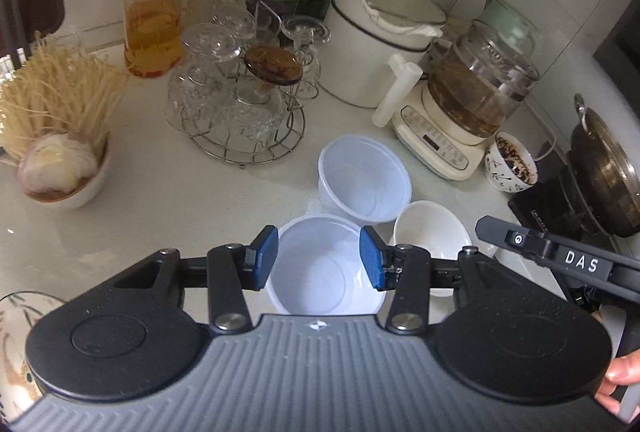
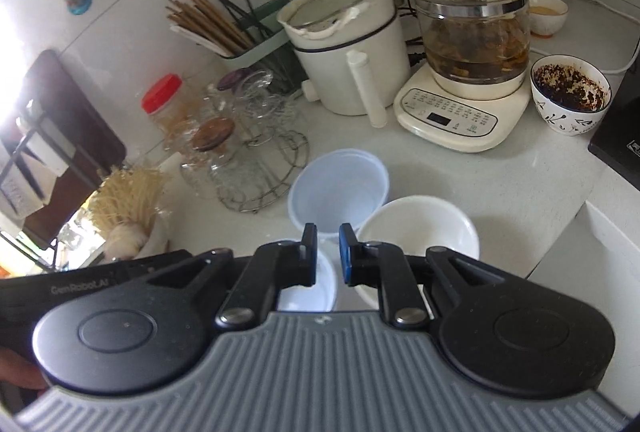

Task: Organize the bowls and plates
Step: 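Close both grippers on the rim of the light blue bowl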

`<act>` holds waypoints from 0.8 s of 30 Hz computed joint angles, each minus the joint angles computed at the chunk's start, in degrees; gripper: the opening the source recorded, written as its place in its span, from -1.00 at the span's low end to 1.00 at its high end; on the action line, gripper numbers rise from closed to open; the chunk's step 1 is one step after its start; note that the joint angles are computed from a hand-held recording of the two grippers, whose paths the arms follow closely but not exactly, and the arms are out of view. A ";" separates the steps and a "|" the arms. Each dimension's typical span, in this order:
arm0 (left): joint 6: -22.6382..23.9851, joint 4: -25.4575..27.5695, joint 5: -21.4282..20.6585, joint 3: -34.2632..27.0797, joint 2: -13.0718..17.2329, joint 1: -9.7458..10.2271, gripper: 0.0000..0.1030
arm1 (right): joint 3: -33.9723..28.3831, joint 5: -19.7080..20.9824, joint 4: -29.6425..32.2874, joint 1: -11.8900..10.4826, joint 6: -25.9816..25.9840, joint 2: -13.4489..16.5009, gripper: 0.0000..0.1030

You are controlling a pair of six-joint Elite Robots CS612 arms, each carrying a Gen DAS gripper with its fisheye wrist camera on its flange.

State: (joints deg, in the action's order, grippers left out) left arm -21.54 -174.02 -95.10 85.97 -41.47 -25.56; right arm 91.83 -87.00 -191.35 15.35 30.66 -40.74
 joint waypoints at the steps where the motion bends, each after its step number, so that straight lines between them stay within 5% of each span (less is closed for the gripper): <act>1: -0.19 0.69 0.67 -0.66 0.36 -0.14 -0.01 | -0.37 0.55 0.43 -0.38 -0.34 0.21 -0.70; 9: -2.87 5.85 2.44 -5.52 3.07 -0.48 -0.01 | -3.33 3.78 2.53 -2.85 -2.07 2.23 -0.69; 13: -4.89 8.99 1.06 -8.28 4.65 -0.30 -0.03 | -4.78 6.96 1.75 -4.13 -0.52 3.60 -0.08; 24: -6.82 13.10 -1.02 -15.64 9.34 -0.11 -0.14 | -12.02 11.17 10.58 -5.14 -5.76 7.33 -0.11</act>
State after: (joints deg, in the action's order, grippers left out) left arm -28.36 -160.92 -96.11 70.34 -32.13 -25.67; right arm 79.81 -75.82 -180.77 10.21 24.90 -33.41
